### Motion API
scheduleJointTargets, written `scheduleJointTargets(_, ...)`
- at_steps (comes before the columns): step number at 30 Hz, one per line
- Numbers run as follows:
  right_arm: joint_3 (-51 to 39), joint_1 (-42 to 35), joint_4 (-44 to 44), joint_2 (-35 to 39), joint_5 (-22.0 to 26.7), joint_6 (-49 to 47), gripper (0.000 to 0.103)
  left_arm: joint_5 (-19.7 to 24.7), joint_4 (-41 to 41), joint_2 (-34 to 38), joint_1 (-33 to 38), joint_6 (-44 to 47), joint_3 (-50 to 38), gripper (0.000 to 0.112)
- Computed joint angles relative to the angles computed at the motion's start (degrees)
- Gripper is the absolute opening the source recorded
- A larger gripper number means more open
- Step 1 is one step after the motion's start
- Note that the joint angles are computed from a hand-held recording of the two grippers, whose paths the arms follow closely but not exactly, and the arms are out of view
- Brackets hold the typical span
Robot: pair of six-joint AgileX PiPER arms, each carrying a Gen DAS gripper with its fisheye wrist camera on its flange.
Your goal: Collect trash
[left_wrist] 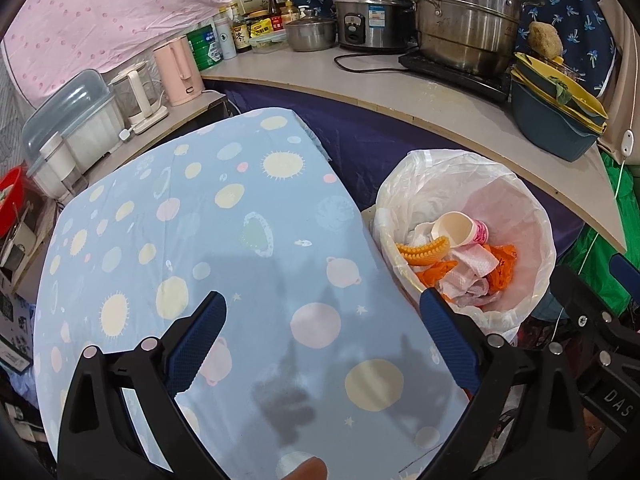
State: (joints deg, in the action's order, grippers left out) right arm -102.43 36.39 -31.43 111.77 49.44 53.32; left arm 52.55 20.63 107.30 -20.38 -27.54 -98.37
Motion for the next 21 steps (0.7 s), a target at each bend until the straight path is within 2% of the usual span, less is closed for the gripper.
scheduleJointTargets(21,2.44,-0.03,3.02,-0.93,0.04,-2.08,0.096,0.31,-0.85,-1.94,0.46,-0.42,5.05,0.093)
